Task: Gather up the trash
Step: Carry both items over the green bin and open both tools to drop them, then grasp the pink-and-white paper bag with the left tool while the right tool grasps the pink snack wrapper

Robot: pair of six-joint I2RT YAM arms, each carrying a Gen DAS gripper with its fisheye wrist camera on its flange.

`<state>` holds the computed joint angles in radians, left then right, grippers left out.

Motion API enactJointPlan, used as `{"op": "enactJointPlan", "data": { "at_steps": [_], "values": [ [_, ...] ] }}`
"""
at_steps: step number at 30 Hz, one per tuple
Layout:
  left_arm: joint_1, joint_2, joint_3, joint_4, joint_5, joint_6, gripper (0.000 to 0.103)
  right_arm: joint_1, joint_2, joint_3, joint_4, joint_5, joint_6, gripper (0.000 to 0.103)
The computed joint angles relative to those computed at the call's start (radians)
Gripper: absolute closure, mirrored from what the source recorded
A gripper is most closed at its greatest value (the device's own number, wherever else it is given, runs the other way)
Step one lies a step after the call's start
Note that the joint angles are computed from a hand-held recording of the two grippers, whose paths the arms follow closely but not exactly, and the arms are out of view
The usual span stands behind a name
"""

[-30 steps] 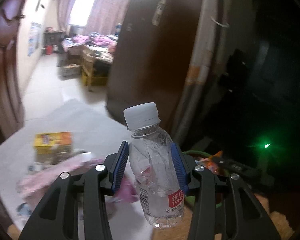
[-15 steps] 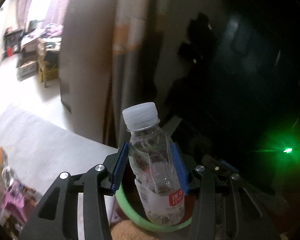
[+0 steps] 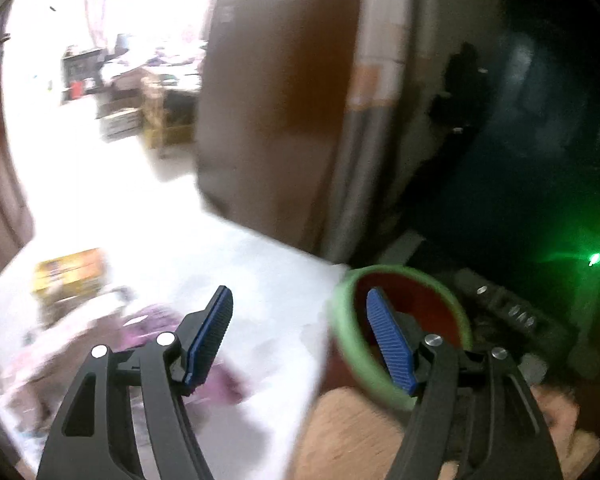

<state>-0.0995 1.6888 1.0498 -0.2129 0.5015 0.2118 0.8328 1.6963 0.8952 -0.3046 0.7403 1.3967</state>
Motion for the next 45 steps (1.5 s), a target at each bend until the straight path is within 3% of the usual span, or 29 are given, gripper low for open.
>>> {"op": "enactJointPlan", "data": {
  "at_steps": [5,9,18,22,23,24,26,28,35,40,45],
  "values": [
    [0.148,0.034,0.066,-0.042,-0.043,0.092,0.036,0.019,0.114,0.141,0.04,-0.067,-0.124,0.028],
    [0.234,0.08,0.126,-0.072,-0.11,0.165,0.026,0.038,0.208,0.279,0.016,-0.118,-0.214,0.025],
    [0.218,0.281,0.307,-0.174,-0.32,0.317,0.026,0.064,0.373,0.556,-0.109,-0.201,-0.32,0.025],
    [0.185,0.348,0.35,-0.171,-0.404,0.38,0.027,0.081,0.422,0.655,-0.172,-0.212,-0.331,0.023],
    [0.192,0.37,0.38,-0.205,-0.387,0.378,0.044,0.082,0.429,0.667,-0.179,-0.216,-0.338,0.023],
    [0.205,0.388,0.413,-0.256,-0.354,0.369,0.054,0.087,0.439,0.681,-0.185,-0.217,-0.341,0.022],
    [0.235,0.364,0.389,-0.263,-0.291,0.331,0.058,0.075,0.459,0.707,-0.186,-0.247,-0.372,0.022],
    [0.284,0.34,0.382,-0.287,-0.202,0.302,0.069,0.06,0.494,0.755,-0.183,-0.283,-0.412,0.022],
    [0.432,0.302,0.407,-0.342,-0.015,0.095,0.071,0.019,0.646,0.945,-0.143,-0.481,-0.532,0.02],
    [0.435,0.266,0.333,-0.253,-0.087,0.099,0.07,0.035,0.813,1.163,-0.238,-0.525,-0.559,0.019],
    [0.451,0.282,0.357,-0.287,-0.036,0.085,0.07,0.048,0.894,1.287,-0.317,-0.523,-0.593,0.02]
  ]
}}
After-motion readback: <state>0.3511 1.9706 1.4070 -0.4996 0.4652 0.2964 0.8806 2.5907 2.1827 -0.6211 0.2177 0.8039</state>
